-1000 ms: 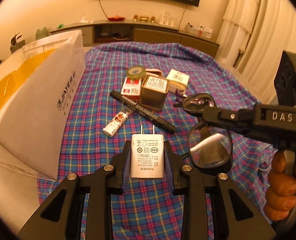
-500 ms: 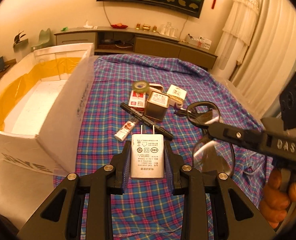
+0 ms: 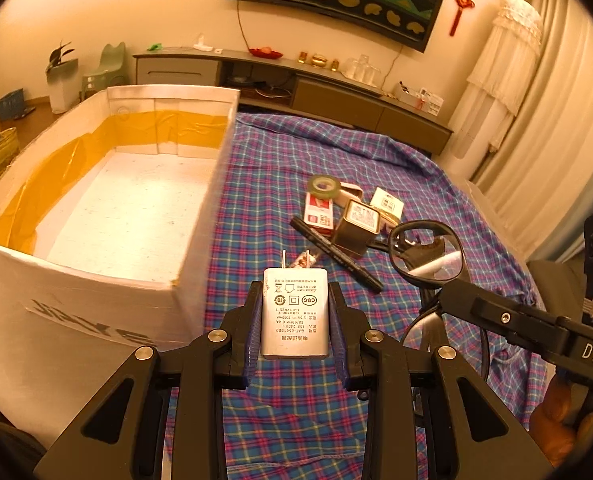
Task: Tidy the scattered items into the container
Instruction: 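Carry the charger in the left tool and the glasses in the right tool over the white box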
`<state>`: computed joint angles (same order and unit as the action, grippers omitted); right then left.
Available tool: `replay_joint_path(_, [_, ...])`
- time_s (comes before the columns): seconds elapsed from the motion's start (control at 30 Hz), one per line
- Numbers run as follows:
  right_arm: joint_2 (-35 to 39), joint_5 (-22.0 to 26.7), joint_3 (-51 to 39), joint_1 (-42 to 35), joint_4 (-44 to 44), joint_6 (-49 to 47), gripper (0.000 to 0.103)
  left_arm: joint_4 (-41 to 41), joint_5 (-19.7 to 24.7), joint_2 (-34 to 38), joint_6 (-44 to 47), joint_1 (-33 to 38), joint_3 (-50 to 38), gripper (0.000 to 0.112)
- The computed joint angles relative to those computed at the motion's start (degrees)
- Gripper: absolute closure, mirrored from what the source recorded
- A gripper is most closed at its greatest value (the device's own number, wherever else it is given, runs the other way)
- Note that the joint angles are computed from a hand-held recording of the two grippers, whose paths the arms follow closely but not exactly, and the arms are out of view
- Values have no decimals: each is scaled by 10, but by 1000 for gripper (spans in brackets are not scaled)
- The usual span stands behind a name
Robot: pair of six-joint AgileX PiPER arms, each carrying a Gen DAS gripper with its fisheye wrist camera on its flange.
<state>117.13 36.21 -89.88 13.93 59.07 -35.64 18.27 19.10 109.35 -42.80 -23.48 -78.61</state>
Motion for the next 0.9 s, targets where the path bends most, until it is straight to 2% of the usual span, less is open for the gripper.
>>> replay_joint_path(0.33, [7,2,-45,21,-52,64,86,-84,-18,-21,92,36,14,82])
replay_joint_path(0.73, [51,40,-181,54,-146,164,86,-232,-23,-31,244,86,6,82])
replay_joint_path(0.9, [79,59,-241,69,-176,200,86,-340,-15,-36,348,117,3,82])
